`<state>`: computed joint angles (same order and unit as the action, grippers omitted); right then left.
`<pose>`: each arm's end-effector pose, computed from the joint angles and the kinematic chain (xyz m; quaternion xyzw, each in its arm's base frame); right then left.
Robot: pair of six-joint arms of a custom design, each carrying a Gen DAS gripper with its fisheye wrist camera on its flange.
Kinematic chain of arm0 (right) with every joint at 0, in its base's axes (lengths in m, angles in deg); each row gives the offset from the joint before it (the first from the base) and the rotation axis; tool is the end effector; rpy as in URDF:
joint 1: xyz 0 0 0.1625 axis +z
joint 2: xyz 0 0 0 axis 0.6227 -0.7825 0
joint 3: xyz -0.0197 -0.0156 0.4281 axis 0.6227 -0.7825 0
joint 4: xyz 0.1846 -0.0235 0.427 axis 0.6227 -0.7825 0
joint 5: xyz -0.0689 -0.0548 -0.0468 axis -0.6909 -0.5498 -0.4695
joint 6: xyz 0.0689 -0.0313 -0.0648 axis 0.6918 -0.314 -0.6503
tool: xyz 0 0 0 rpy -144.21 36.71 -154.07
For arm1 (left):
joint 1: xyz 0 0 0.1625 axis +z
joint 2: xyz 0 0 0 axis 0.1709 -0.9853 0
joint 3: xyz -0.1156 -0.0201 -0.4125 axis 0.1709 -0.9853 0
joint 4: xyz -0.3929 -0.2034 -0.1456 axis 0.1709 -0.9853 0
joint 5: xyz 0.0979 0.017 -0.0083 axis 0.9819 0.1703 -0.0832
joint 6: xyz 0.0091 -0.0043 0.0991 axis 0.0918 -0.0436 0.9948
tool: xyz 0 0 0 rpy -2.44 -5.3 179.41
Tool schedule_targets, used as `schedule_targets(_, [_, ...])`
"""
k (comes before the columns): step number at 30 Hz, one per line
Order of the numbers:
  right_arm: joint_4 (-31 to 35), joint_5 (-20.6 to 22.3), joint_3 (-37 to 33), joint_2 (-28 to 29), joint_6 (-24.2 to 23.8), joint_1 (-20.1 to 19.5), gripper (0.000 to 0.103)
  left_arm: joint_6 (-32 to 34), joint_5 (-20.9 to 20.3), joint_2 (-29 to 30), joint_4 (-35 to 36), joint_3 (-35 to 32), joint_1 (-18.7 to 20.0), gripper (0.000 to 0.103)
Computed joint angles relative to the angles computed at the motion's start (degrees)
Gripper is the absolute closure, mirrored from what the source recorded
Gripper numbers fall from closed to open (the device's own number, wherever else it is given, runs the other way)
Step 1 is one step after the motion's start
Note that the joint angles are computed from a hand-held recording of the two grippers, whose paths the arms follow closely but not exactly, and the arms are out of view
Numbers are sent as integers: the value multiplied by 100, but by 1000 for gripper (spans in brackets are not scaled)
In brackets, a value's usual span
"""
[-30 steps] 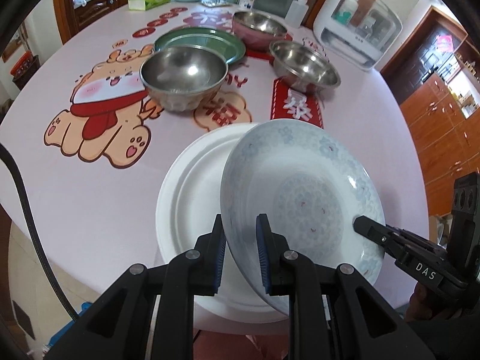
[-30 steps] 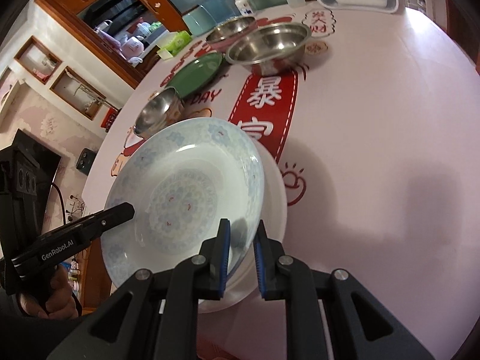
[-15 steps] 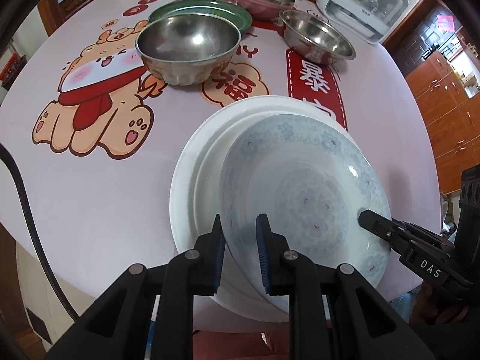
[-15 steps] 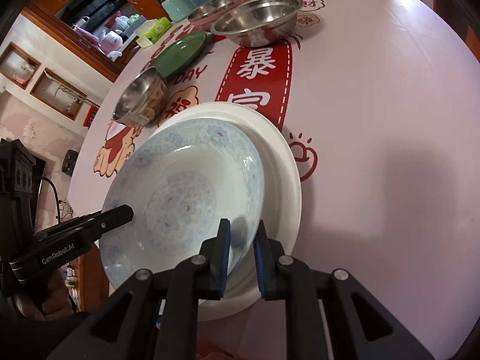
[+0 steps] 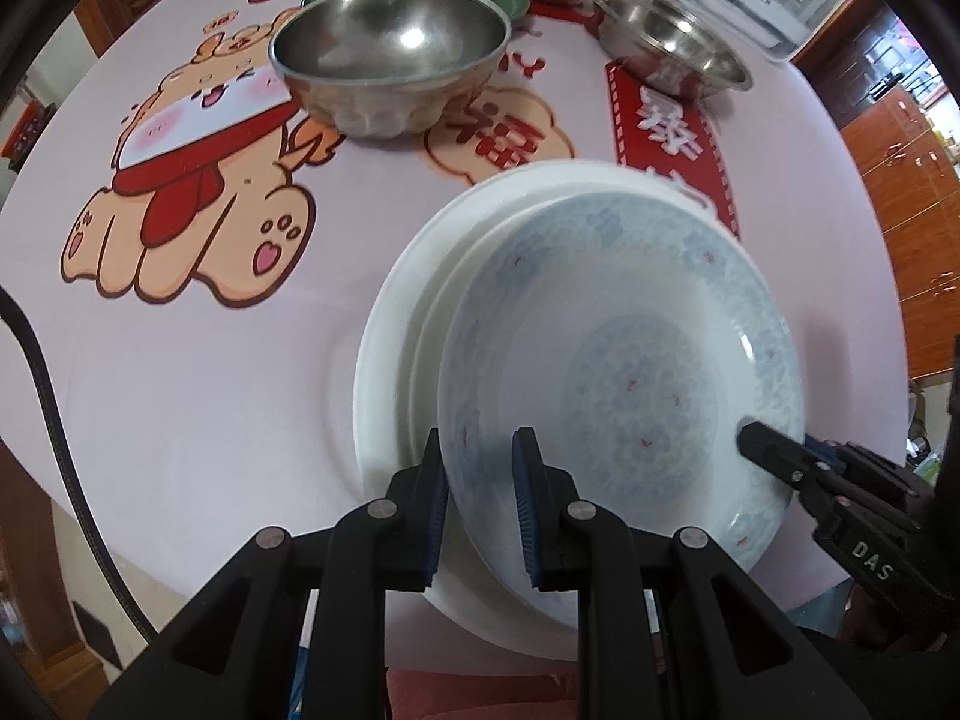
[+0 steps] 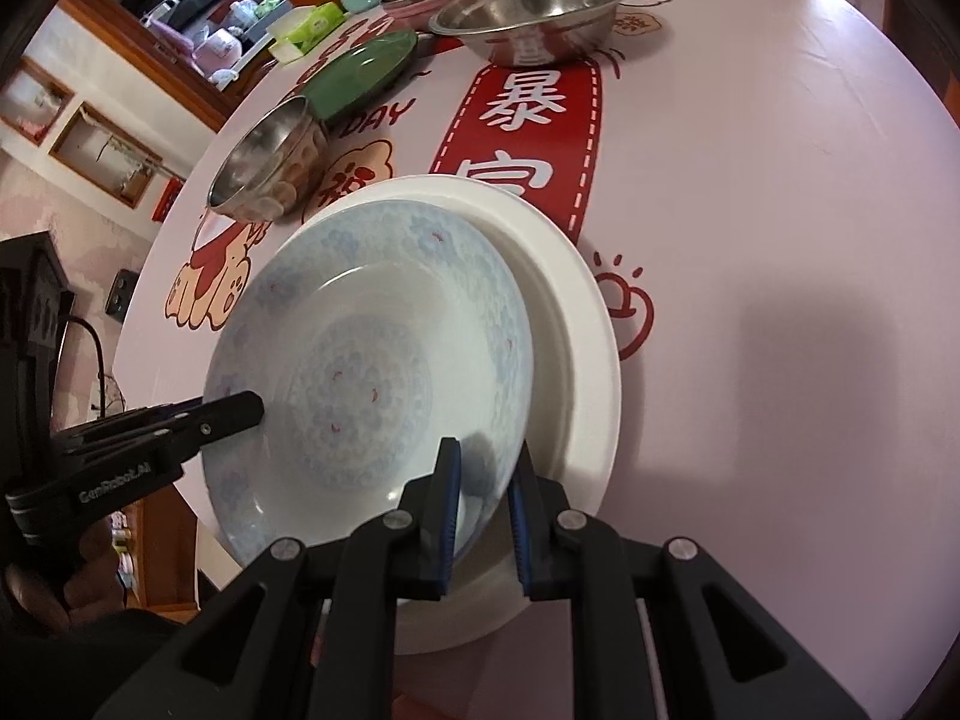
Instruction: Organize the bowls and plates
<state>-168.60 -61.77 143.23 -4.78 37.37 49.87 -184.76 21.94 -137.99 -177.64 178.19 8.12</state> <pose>0.0871 -0.4756 0.2675 0.3122 -0.9351 -0.0405 0.1628 -0.3650 -0.3031 0.0318 -0.1952 0.9050 -0.1995 0.3210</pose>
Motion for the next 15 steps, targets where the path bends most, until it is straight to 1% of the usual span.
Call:
schedule_targets(4, [74, 17, -38, 22, -118, -6, 85, 13, -46, 63, 21, -57, 30, 80])
schedule_targets(11, [234, -34, -128, 71, -423, 7, 85, -156, -108, 211, 320, -266, 81, 80])
schedule_targets(15, [447, -29, -237, 130, -640, 5, 85, -273, -138, 341, 533, -446, 142, 75])
